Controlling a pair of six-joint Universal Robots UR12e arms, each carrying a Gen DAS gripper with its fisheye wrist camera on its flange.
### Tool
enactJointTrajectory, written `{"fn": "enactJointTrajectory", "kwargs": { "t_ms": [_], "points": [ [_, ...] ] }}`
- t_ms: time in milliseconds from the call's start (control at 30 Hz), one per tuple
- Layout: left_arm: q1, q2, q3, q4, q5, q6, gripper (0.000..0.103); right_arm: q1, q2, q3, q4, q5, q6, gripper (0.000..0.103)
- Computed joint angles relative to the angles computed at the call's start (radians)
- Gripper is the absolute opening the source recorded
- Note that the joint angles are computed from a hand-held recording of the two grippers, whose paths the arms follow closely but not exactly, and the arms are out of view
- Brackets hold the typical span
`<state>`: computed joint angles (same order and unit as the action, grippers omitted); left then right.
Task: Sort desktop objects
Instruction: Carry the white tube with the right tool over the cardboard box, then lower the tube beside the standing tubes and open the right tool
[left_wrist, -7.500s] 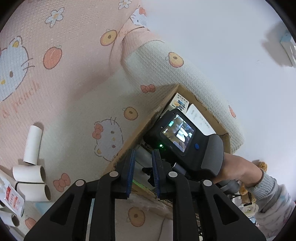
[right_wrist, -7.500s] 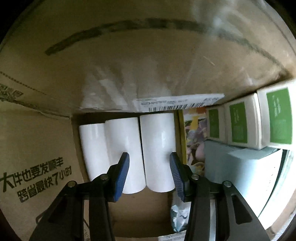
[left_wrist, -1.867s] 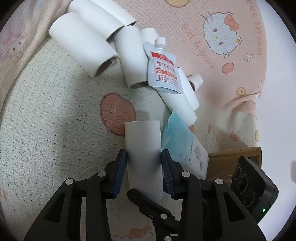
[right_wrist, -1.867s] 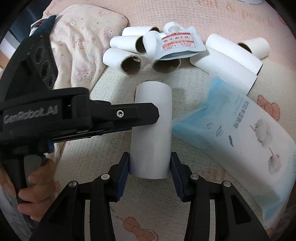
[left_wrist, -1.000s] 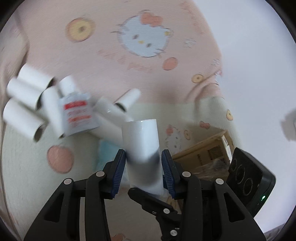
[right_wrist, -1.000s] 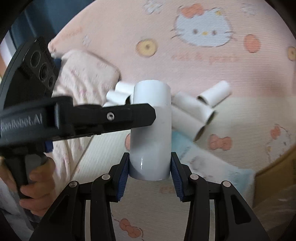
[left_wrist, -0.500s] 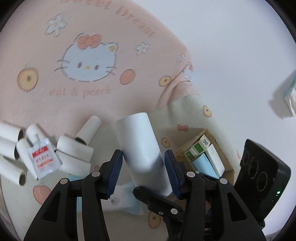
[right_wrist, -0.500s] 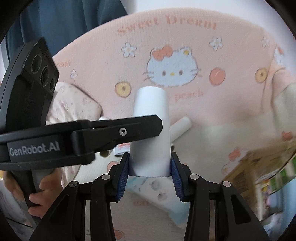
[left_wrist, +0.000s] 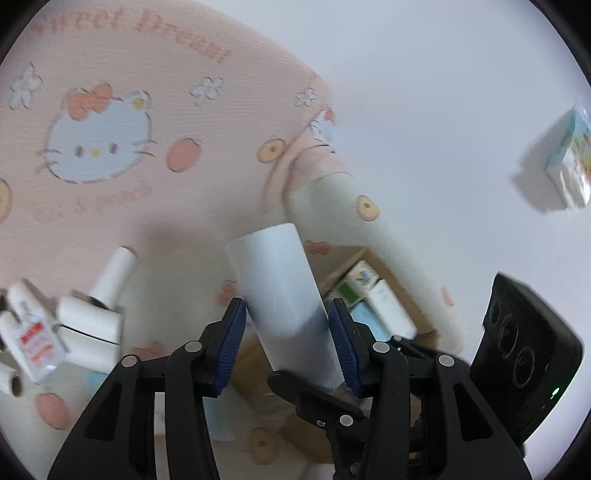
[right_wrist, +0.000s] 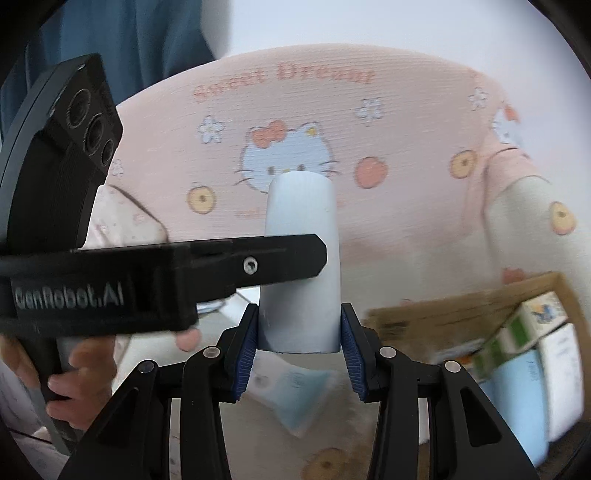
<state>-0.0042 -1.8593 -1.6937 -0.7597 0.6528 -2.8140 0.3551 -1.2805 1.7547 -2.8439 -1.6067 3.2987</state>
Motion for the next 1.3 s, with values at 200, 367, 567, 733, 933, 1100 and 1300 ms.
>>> {"fn": "enactJointTrajectory", "kwargs": {
  "t_ms": [200, 367, 567, 733, 933, 1100, 1300],
  "points": [
    [-0.032, -0.024, 0.068, -0.225, -0.087, 0.027, 0.049, -0.023, -0.047, 0.043, 0.021, -0.053, 0.015, 0.040],
    [-0.070, -0.045, 0.111, -0.306, -0.097, -0.003, 0.049, -0.049, -0.073, 0.089, -0.015, -0.076, 0.036, 0.040],
    [-0.121, -0.052, 0.110, -0.234, -0.025, -0.028, 0.049, -0.113, -0.093, 0.138, -0.051, 0.019, 0.117, 0.040],
    [-0.156, -0.063, 0.120, -0.244, 0.022, 0.001, 0.049, -0.154, -0.109, 0.182, -0.070, 0.078, 0.156, 0.040],
    [-0.184, -0.090, 0.150, -0.359, 0.018, 0.024, 0.049, -0.171, -0.127, 0.208, -0.038, 0.066, 0.179, 0.040],
    [-0.197, -0.109, 0.172, -0.400, 0.038, -0.008, 0.049, -0.170, -0.128, 0.214, -0.012, 0.037, 0.207, 0.040],
    [-0.200, -0.116, 0.178, -0.421, 0.041, -0.030, 0.048, -0.178, -0.134, 0.227, -0.019, 0.045, 0.227, 0.040]
  ]
}}
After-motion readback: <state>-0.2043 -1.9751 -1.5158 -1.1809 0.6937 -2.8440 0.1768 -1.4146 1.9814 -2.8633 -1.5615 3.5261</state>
